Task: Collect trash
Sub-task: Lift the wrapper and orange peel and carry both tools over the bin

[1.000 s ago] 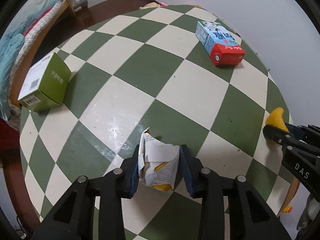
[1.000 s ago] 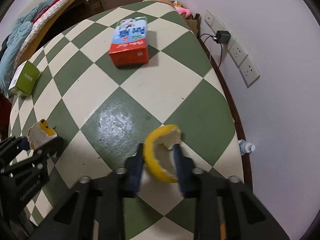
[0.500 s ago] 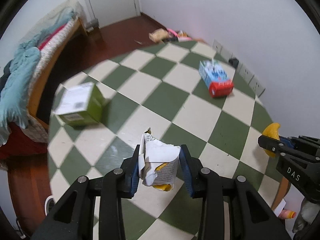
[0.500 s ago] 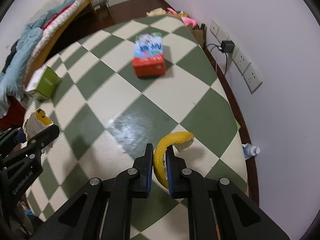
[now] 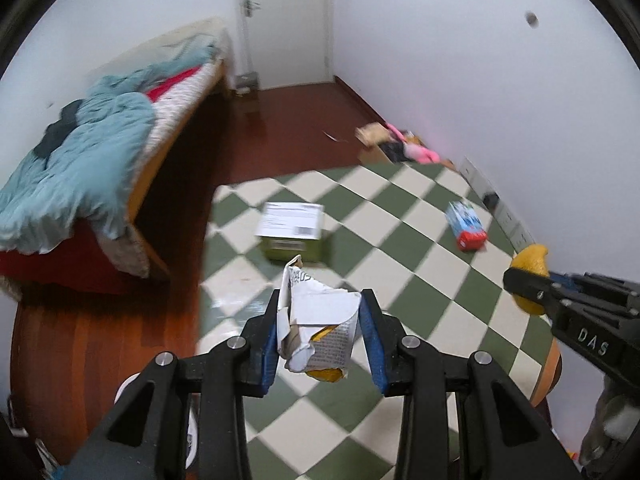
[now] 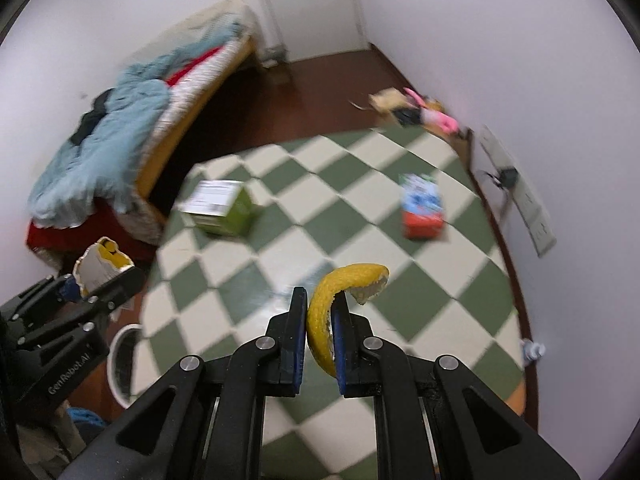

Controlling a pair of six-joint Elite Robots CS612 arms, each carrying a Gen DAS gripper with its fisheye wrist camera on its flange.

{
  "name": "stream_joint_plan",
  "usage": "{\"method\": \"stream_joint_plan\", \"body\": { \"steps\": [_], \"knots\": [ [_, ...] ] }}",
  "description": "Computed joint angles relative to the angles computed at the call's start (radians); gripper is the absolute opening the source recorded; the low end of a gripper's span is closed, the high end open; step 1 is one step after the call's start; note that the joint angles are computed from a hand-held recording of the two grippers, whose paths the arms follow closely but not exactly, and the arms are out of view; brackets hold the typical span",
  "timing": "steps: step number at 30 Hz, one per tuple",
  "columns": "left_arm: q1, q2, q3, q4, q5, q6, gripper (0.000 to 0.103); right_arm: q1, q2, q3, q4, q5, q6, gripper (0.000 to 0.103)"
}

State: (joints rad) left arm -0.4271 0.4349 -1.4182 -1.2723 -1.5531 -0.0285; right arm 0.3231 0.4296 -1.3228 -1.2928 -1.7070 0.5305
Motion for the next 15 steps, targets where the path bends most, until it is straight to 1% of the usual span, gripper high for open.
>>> {"method": "stream_joint_plan", "body": {
  "steps": [7,8,10,11,13,14,15],
  "knots": [
    [0.080,0.005,-0.077,0.013,0.041,-0.038,0.033,0.070,-0.075,0.148,-0.150,0.060,-0.052,0.012],
    [0.088,0.008,-0.084,0.018,0.048,-0.041,0.033,0.083,-0.090,0.185,-0.180,0.075,-0.062,0.012],
    [0.121,0.017,-0.108,0.043,0.062,-0.053,0.033,0.103,-0.111,0.241,-0.222,0.100,-0.076,0.012],
    [0.132,0.021,-0.116,0.052,0.067,-0.058,0.033,0.114,-0.124,0.276,-0.247,0.118,-0.083,0.012],
    [0.168,0.035,-0.136,0.086,0.079,-0.075,0.033,0.138,-0.152,0.358,-0.295,0.154,-0.097,0.012],
    [0.185,0.043,-0.142,0.105,0.079,-0.086,0.033,0.151,-0.171,0.415,-0.325,0.178,-0.104,0.012],
    [0.196,0.050,-0.147,0.118,0.079,-0.093,0.033,0.161,-0.187,0.460,-0.345,0.192,-0.105,0.012]
  ]
}}
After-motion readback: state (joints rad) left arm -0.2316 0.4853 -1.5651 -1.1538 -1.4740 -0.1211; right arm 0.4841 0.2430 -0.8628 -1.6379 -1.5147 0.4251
